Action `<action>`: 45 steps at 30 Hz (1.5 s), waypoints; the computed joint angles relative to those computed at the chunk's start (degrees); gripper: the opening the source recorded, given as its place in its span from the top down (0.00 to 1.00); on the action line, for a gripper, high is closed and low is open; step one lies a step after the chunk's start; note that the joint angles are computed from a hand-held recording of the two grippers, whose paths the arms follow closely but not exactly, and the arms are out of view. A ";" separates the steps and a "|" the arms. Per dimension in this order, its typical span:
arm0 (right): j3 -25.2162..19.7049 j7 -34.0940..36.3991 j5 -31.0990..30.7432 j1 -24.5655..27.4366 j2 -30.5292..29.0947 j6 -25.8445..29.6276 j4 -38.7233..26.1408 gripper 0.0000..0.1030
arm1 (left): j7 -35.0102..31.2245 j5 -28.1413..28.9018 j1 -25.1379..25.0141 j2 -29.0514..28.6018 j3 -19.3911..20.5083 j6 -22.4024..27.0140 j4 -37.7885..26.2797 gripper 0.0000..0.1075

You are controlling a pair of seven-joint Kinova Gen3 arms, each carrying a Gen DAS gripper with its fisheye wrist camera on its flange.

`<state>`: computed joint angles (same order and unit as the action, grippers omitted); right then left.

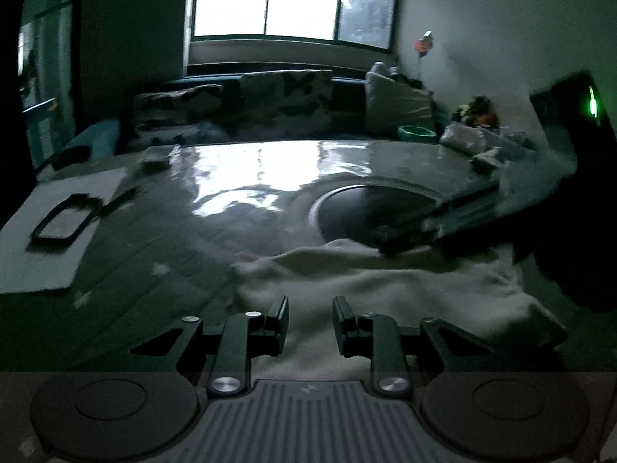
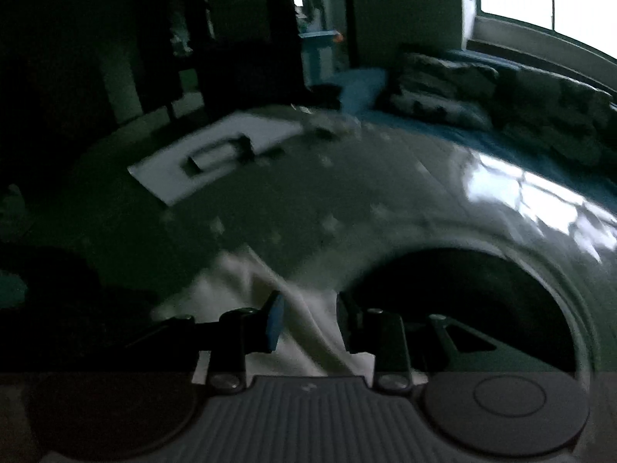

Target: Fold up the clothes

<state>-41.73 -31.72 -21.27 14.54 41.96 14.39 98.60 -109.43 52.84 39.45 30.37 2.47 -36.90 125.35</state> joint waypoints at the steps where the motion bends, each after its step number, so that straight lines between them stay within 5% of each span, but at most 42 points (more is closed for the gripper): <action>1: 0.81 -0.12 0.14 -0.17 -0.28 -1.02 1.01 0.71 | 0.28 -1.36 -0.54 0.35 0.21 0.45 -0.56 0.74; 7: 3.20 -5.13 2.18 -2.81 1.69 -8.48 2.78 0.71 | -4.74 -0.82 0.13 3.28 -1.93 6.66 -5.52 0.74; 11: 1.96 -9.25 3.37 -2.56 3.64 -12.76 2.37 0.71 | -5.88 -0.89 1.29 3.72 -2.75 6.19 -5.31 0.74; 17: -4.07 -10.70 8.50 3.24 6.03 -7.67 0.33 0.71 | -5.46 -1.49 1.11 3.04 -2.37 6.19 -5.61 0.74; 24: 0.01 -15.28 13.11 -2.34 5.50 -9.93 -0.09 0.63 | -6.82 -0.09 1.53 3.39 -3.07 7.77 -6.16 0.73; 35: -9.48 -15.28 16.81 12.56 2.36 -5.19 6.98 0.66 | -2.68 -6.96 0.94 2.83 -1.14 7.09 -7.14 0.73; 40: -6.35 -13.40 14.18 13.51 0.00 -7.44 10.85 0.69 | -3.75 -7.95 2.34 4.11 -2.55 10.36 -9.59 0.73; 45: -8.16 -16.71 14.11 17.82 -0.60 -11.57 12.21 0.69 | -2.03 -11.42 2.38 4.62 -2.30 11.94 -11.01 0.73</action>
